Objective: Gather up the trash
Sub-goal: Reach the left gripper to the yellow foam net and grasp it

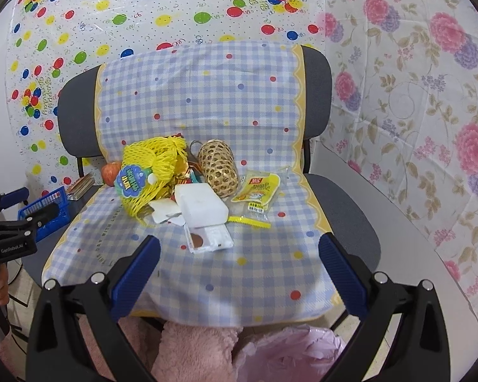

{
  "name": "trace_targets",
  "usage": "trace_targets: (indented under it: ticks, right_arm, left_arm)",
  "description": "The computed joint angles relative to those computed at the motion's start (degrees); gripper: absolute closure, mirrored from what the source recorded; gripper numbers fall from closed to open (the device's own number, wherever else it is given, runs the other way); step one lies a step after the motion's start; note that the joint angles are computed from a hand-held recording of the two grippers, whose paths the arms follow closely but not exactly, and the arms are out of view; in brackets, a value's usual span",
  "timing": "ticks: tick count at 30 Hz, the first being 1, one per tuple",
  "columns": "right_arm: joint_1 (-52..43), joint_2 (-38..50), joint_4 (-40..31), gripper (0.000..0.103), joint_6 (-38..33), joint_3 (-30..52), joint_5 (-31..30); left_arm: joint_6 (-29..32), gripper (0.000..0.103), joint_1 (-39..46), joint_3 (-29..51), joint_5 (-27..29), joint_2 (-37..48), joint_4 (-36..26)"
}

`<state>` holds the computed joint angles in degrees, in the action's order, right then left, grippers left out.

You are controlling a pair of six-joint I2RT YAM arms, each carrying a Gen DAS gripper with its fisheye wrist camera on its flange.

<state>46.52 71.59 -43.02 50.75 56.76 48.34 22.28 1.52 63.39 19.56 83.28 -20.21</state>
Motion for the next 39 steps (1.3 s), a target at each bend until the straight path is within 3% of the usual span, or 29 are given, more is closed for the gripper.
trace_targets:
  ticks: [9, 19, 24, 29, 39]
  right_arm:
    - [-8.20, -0.87, 20.77, 0.006, -13.59, -7.67, -2.25]
    - [-16.81, 6.74, 21.65, 0.006, -16.65, -3.75, -14.33]
    - [-18.78, 10.14, 23.16, 0.007, -18.64, -2.68, -17.16]
    - [-20.97, 13.39, 24.38, 0.025, -20.49, -0.95, -20.94]
    - [-24.48, 16.35, 28.24, 0.026, -22.00, -1.23, -27.42]
  left_arm:
    - [-2.83, 0.009, -1.82, 7.75, -0.65, 12.47, 3.08]
    - [-4.49, 0.012, -2.92, 18.51, 1.72, 24.87, 4.09]
    - [-4.82, 0.013, -3.68, 26.32, 3.15, 31.89, 1.35]
    - [-4.99, 0.013, -4.75, 35.42, 4.95, 39.63, -2.93]
    - [-6.47, 0.011, -5.63, 60.71, 16.68, 57.21, -19.37]
